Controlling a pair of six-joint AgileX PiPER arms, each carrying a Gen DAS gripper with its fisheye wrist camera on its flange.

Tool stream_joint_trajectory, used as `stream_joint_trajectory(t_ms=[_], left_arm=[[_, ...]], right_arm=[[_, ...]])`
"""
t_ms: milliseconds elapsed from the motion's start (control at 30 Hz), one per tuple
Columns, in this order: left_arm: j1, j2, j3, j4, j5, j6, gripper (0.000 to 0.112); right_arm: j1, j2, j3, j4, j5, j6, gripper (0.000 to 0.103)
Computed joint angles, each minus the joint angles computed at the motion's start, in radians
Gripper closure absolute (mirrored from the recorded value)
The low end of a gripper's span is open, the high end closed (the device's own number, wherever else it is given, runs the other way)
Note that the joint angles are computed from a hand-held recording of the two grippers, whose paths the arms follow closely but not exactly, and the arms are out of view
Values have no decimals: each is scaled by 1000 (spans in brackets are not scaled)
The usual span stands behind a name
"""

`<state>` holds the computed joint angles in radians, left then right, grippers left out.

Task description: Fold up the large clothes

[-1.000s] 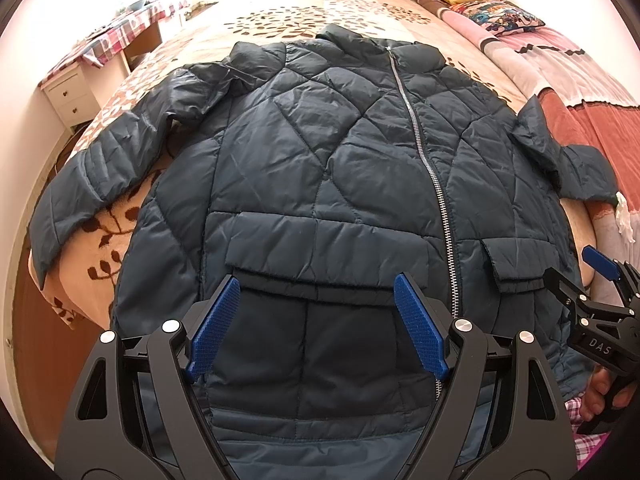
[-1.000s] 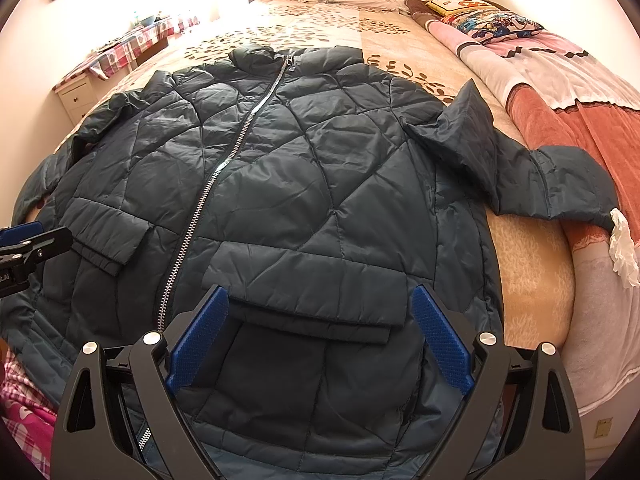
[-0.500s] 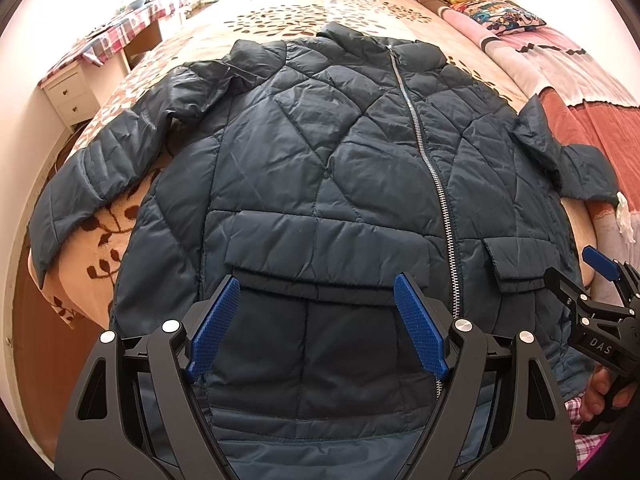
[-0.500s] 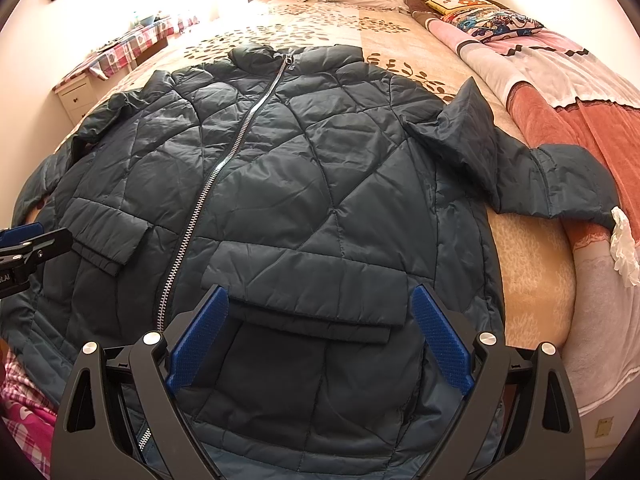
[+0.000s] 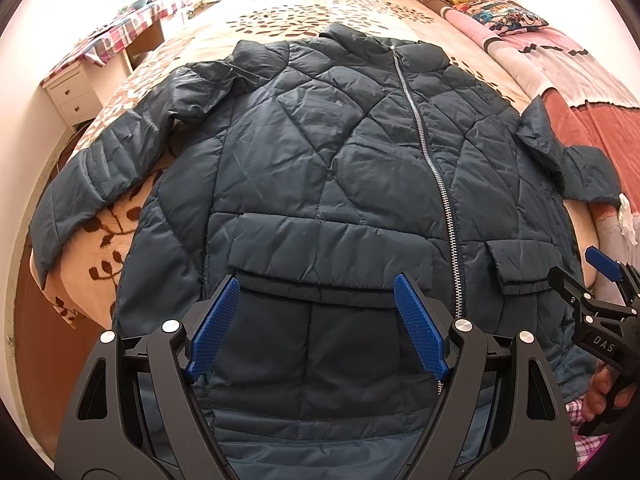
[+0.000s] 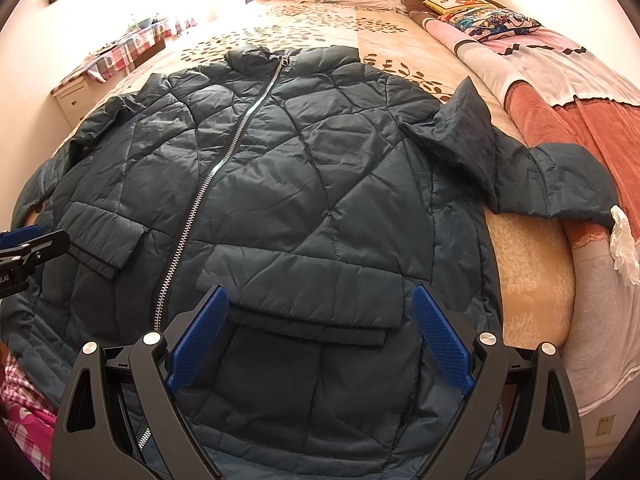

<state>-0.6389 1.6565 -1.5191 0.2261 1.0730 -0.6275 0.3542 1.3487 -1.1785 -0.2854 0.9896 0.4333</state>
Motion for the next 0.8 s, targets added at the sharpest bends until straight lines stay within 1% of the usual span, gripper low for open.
stream_joint_trajectory(t_ms=[133, 400, 800], left_arm=[[4, 5, -10, -1, 6, 14, 33], [-4, 25, -40, 4, 30, 16, 33], [-13, 51, -75, 2, 43, 49, 33]], right_arm=[[-7, -4, 0, -1, -4, 3, 12], [-63, -8, -1, 38, -11, -18, 12], [-128, -25, 10, 65, -27, -35, 12]])
